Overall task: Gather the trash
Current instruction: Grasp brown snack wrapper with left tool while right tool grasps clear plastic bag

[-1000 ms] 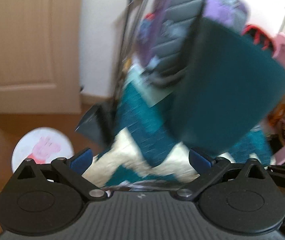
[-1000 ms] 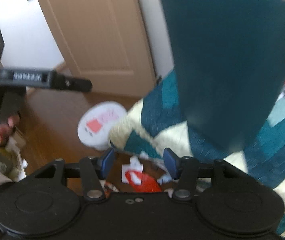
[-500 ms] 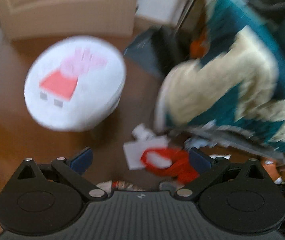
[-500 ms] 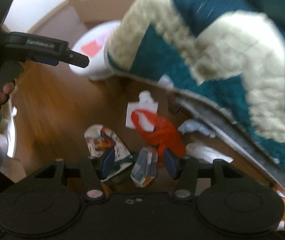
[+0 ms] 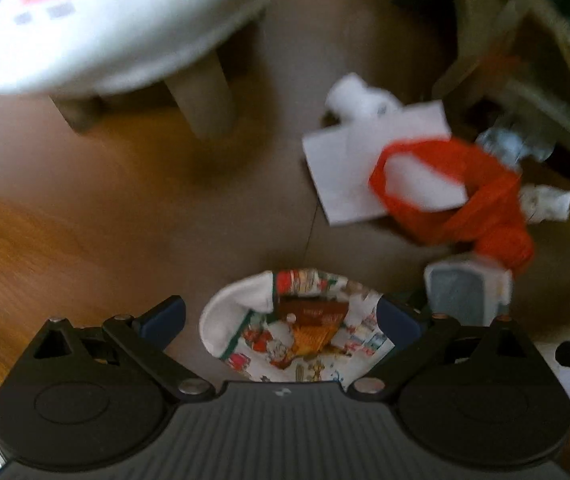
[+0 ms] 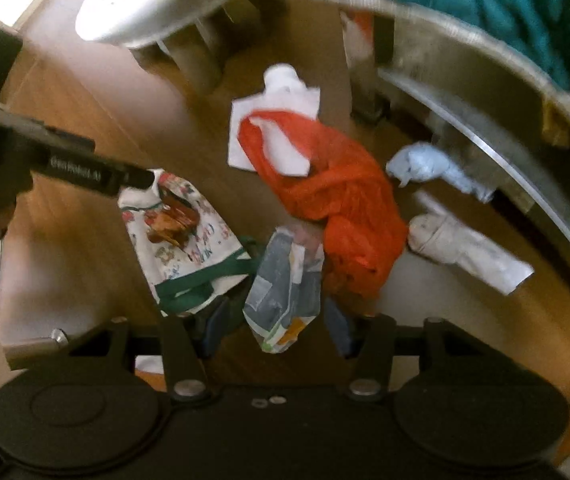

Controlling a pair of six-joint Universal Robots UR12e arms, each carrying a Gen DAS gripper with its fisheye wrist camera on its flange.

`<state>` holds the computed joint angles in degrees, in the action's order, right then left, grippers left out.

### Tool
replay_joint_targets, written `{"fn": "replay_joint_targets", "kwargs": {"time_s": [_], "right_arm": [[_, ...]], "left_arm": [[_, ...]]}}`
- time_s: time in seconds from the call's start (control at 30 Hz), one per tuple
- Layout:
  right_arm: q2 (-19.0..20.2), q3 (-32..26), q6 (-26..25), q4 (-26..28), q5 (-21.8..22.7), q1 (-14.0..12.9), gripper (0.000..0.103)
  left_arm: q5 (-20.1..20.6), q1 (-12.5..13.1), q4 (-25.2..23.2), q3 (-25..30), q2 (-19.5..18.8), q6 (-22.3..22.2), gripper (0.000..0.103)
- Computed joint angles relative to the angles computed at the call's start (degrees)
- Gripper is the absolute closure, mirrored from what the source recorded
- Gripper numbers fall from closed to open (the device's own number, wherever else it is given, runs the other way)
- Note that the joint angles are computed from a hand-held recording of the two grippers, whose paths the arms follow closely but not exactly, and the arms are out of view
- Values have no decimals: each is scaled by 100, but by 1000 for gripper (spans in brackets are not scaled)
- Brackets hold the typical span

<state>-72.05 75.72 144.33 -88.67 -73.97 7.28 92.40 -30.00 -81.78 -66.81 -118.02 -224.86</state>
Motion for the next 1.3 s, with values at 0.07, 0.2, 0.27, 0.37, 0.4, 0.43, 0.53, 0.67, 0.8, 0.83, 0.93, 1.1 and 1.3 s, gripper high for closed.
{"fn": "replay_joint_targets", "kwargs": {"time_s": [0.07,0.2,0.27,0.37,0.4,0.43,0.53,0.67,0.8,0.83,0.93,1.1,1.3], "right_arm": [[56,57,107,-45,-74,38,52],[174,110,340,-71,-182,98,53],[216,142,429,-80,-230,121,53],[258,196,499,-115,-284,154,53],[271,205,535,-121,-284,162,53],[288,216,576,-139,-290,172,53],[328,236,687,-173,-298,211,54],[386,230,829,-199,-369,255,58],[422,214,852,-158,-487,282,98],[413,237,898,-196,-518,288,97],[396,261,880,-216,-444,263,99],[288,353,765,-339,-408,241,100],[121,362,693,-392,-225,126,101]], "left_arm": [[-143,-2,77,-120,-27,-42,1],[-229,-31,130,-268,-68,-105,1],[-310,-29,179,-342,-74,-224,5],[-328,-36,203,-404,-92,-330,6],[-330,-38,206,-418,-95,-338,8],[-370,-34,236,-446,-97,-337,10],[-497,-24,337,-517,-112,-292,21],[-589,-42,355,-510,-148,-131,33],[-726,-28,432,-548,-152,-160,52],[-745,-25,456,-563,-143,-188,55],[-810,-32,493,-610,-101,-315,65],[-861,-36,428,-584,-82,-431,71],[-919,-33,464,-603,56,-586,71]]}}
